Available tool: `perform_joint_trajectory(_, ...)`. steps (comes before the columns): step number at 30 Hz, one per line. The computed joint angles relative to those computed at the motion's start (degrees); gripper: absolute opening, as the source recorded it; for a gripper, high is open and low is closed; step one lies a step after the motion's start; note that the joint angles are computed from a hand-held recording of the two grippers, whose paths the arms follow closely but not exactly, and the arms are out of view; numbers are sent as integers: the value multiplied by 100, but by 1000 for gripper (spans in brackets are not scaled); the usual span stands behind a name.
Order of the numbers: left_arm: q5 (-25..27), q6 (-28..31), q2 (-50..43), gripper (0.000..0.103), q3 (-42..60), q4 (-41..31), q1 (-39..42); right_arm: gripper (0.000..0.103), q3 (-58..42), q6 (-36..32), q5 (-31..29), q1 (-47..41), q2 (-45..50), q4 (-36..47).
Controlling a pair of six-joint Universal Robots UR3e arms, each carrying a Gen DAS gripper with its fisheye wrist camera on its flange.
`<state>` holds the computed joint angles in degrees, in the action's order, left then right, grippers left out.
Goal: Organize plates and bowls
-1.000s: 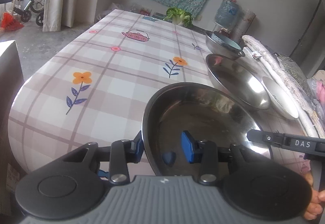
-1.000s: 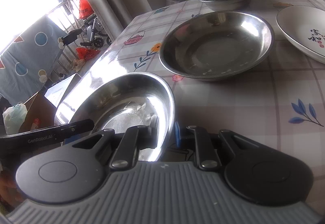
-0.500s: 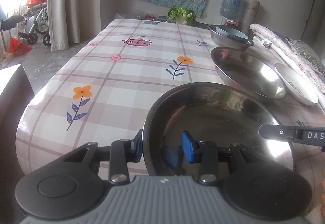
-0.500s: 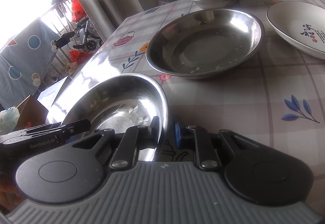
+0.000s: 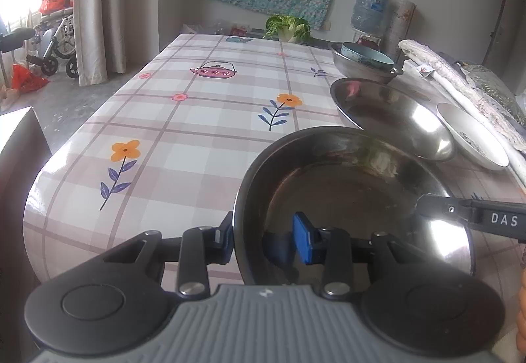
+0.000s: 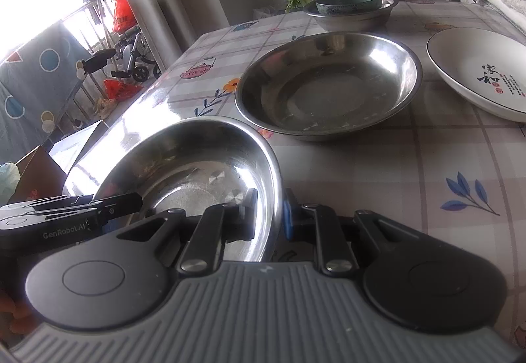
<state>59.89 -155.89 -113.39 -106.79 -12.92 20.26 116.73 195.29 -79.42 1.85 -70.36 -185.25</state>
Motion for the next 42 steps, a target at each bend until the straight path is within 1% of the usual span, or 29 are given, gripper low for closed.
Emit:
perform_joint_trajectory(10,-132,180,98,37,-116,-119,-47,15,169,-89,-284,5,-86,-115)
perform_joint_trajectory(15,-53,172,31,37,-64,-80,-98,16,276,-36,-425,-20,-74,-268)
perform_joint_trajectory(19,74,96,-77,37,69,-30,-140,16,286,-3,-420,-34,-46,-339)
perform_joint_trajectory(24,128,49,-133,37,127,6,-169,15,263,-157,-725,160,-1,-577)
perform_joint_trajectory(26,106,74,-138,33,122,8,-176,16,237,-248,-787,231,6,-592)
perform_joint_trajectory(28,124,89,-161,33,106,73,-212,16,192,-306,-915,306,33,-579)
perform_joint_trajectory(34,149,96,-206,33,156,49,-245,15,252,-113,-682,133,-16,-477)
perform_joint_trajectory(39,294,17,-232,33,179,121,-341,16,309,-47,-448,45,17,-531)
perform_joint_trajectory(42,316,-50,-212,33,142,171,-352,16,220,-115,-633,165,81,-514)
